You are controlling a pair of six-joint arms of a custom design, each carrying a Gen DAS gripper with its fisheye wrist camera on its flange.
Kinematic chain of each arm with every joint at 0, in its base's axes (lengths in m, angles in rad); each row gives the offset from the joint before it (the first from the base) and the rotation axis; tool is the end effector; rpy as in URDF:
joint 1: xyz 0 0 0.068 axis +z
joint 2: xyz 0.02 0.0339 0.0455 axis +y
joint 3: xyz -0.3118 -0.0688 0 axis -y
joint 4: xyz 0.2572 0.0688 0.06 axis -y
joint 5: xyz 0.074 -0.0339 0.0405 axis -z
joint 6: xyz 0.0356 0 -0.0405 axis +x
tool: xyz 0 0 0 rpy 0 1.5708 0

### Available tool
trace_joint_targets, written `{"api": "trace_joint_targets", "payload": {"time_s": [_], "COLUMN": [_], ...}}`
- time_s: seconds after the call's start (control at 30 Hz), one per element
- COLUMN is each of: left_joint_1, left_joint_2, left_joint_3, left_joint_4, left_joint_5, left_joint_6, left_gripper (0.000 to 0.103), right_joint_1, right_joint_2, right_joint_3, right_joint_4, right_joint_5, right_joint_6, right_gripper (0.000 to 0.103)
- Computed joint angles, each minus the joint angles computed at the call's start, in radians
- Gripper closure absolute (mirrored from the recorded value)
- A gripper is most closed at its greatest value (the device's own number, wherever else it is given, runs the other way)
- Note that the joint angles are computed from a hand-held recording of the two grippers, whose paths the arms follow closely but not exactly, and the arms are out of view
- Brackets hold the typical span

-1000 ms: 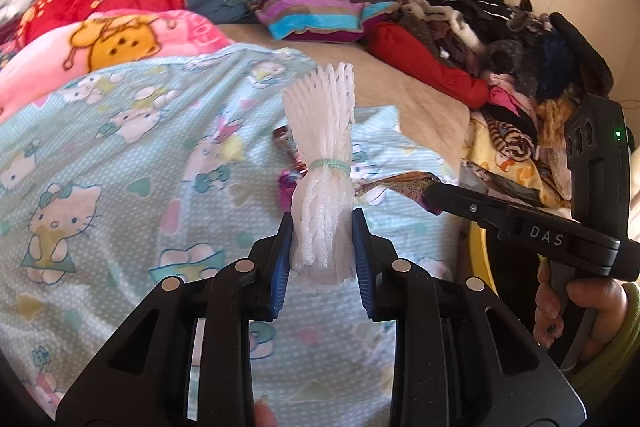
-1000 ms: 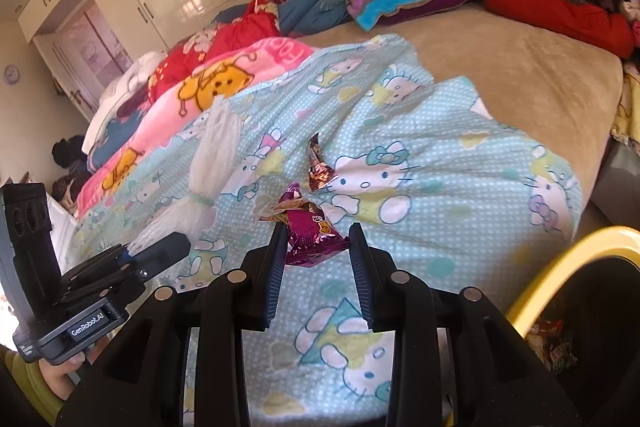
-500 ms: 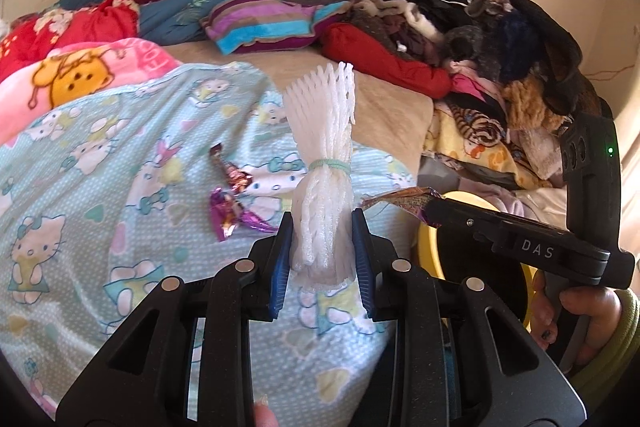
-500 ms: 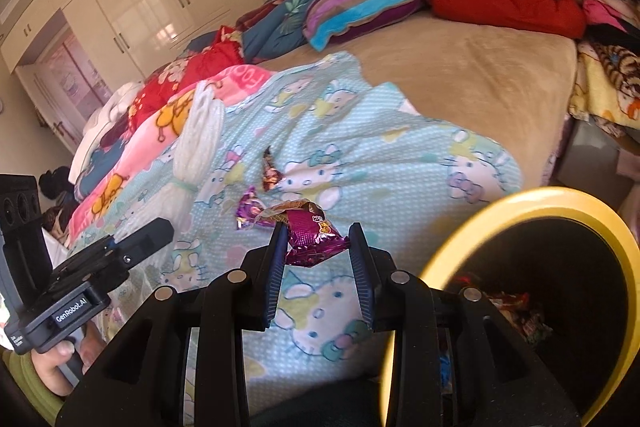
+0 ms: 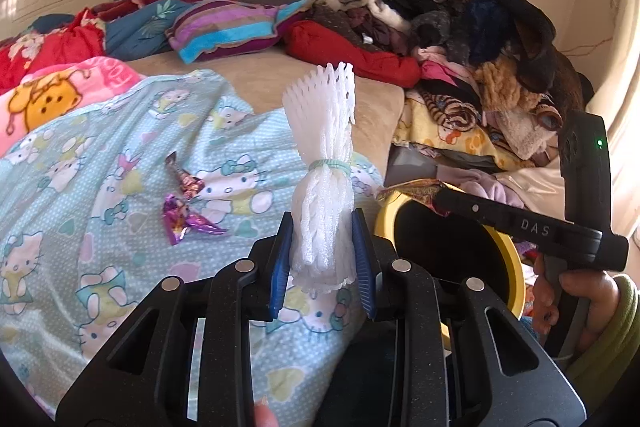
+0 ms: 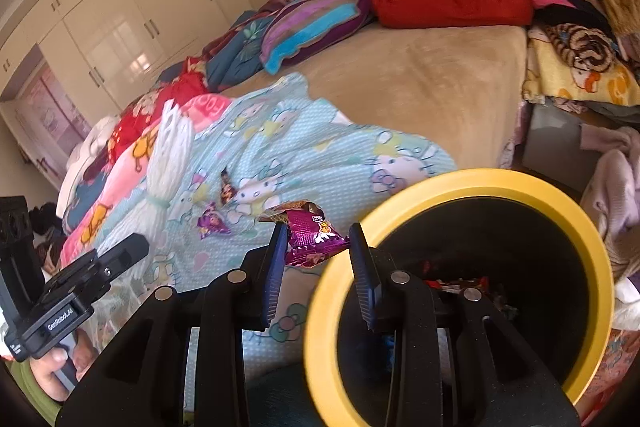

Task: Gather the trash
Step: 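Carry the white sleeve in the left tool while the right tool carries the purple wrapper over the yellow bin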

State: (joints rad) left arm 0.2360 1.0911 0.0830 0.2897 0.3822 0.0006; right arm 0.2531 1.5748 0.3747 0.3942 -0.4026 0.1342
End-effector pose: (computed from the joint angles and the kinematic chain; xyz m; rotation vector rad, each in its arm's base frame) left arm 0.1437 0.0209 0.1341 -0.0676 2.2448 -0.3099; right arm 0.2330 0.0747 0.1303 -0.3372 2.3697 0.6624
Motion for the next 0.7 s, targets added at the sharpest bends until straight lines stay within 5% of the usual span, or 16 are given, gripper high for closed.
{"api": "trace_joint_targets", "payload": {"time_s": [0.7], "left_joint_1": [-0.440], "left_joint_2": [0.036], "left_joint_3": [0.018], "left_joint_4": [0.055], "left_joint_5": [-0.250], "left_joint_6": [-0.158], "left_gripper": [0.081], "right_joint_1": [-0.341], "right_joint_2": [-0.005], "right_joint_3": [-0.027], "right_joint_4": [-0.034], "right_joint_5": [-0.125], "right_joint_6": [-0.121], "right_gripper": [0.073]}}
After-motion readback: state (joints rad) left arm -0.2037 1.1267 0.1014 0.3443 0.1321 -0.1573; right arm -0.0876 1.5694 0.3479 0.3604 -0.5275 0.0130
